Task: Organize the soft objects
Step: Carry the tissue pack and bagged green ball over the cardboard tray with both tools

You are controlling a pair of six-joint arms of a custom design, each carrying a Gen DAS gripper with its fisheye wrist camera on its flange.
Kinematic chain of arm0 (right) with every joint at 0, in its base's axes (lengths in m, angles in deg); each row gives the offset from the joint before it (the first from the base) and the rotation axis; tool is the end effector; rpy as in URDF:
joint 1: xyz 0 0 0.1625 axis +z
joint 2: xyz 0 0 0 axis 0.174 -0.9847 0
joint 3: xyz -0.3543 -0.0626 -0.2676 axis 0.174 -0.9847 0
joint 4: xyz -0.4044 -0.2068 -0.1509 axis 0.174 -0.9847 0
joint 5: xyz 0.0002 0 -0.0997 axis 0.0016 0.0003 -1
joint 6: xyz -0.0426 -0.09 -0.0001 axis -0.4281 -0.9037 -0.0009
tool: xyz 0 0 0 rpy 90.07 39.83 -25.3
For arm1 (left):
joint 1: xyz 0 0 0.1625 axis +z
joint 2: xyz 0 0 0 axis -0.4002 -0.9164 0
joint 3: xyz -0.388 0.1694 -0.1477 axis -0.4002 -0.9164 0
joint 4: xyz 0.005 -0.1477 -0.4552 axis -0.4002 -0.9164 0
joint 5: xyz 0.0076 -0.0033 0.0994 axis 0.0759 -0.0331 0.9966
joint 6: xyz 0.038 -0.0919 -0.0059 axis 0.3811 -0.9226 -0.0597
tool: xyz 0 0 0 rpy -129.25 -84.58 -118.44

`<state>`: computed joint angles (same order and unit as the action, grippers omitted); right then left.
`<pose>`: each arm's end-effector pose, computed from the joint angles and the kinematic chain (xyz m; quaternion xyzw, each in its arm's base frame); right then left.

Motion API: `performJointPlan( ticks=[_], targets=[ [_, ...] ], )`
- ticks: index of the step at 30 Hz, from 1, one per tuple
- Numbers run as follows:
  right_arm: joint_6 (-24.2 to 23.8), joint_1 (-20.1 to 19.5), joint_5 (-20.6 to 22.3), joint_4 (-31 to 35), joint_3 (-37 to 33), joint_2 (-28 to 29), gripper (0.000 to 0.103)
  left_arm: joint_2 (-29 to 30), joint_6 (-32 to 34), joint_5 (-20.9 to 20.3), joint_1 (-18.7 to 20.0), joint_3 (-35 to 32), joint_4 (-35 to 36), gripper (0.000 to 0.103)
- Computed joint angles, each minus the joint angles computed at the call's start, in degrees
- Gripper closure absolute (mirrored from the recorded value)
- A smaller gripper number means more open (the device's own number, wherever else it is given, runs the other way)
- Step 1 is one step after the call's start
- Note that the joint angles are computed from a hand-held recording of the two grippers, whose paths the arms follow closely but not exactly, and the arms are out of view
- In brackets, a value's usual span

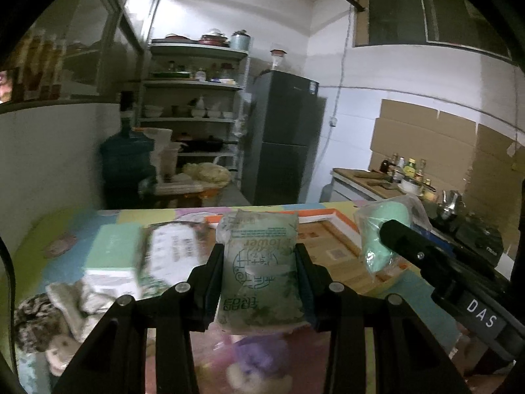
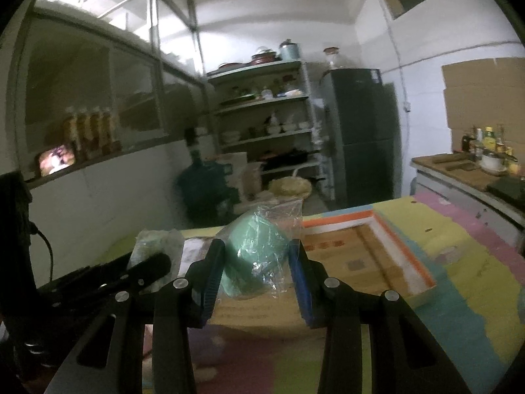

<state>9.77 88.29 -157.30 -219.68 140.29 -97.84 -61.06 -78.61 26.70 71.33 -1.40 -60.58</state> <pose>0.1555 -0.5068 0.2464 0.0503 -0.7202 0.6129 0.3211 -0.3421 -0.6185 0.0582 0.4342 0.8301 -0.3421 0.0735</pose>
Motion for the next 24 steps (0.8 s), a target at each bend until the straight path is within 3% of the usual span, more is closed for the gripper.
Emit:
performJointPlan(
  ticks=[9, 16, 24],
  targets=[
    [1.21, -4.25, 0.28, 0.45, 2.45, -5.35, 0.062, 8.53, -2.91, 1.12, -1.97, -8.69, 5.85, 0.061],
    [5.82, -9.61, 3.26, 7.38, 4.58, -10.86, 0.062, 13.89, -4.82, -0.04, -2.59, -14.11, 9.67, 0.061],
    [7.66, -13.84, 5.48, 15.68, 3.88, -13.13, 0.062, 19.23, -6.94, -3.7, -2.96, -19.69, 13.73, 0.061]
  ],
)
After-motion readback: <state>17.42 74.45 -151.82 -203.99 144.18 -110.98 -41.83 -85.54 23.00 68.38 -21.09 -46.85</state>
